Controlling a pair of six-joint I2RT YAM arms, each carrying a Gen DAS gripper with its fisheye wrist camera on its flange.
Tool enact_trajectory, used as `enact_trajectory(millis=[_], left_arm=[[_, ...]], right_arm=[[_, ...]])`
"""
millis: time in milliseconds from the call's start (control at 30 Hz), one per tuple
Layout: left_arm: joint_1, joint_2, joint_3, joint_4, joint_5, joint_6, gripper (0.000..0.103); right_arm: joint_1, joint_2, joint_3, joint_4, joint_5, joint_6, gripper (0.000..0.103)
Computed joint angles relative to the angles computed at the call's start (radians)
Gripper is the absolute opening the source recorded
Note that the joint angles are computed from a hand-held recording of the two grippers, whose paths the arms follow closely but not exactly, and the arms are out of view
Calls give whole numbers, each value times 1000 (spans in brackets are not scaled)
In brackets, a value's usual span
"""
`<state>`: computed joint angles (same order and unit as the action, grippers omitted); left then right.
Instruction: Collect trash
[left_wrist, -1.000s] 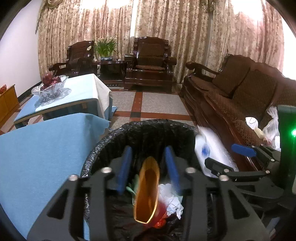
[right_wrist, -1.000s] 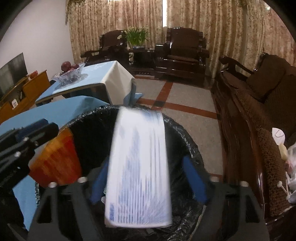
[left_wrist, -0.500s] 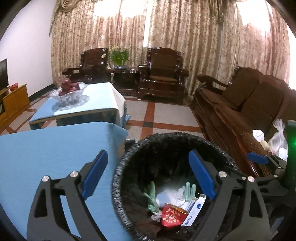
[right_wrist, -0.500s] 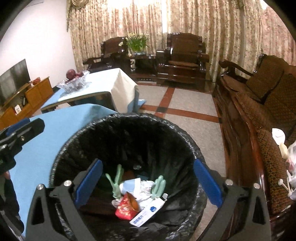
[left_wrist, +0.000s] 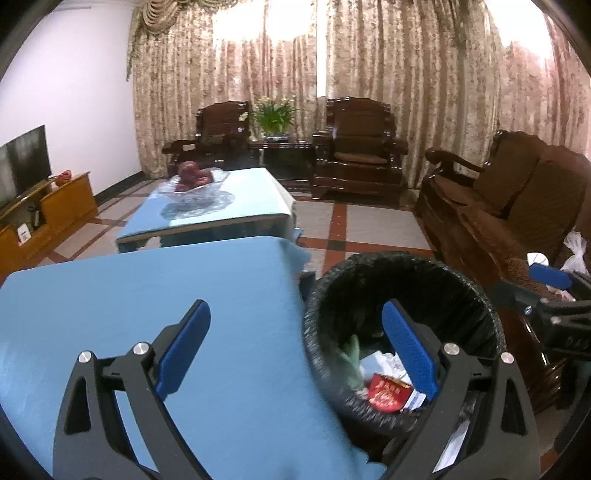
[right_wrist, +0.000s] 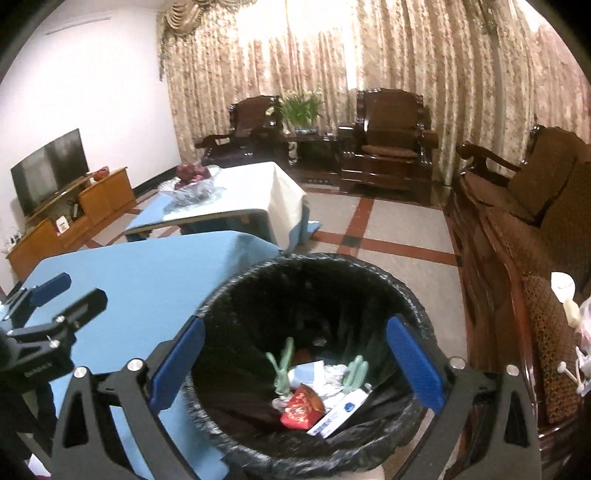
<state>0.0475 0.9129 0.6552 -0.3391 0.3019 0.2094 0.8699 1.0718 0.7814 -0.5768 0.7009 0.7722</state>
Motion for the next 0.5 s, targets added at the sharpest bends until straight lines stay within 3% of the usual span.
enact_trajectory(millis=[500], left_arm=[[389,-187,87,-309,281,162,94]], right_arm=[[289,117,218,-194,156,147,97]])
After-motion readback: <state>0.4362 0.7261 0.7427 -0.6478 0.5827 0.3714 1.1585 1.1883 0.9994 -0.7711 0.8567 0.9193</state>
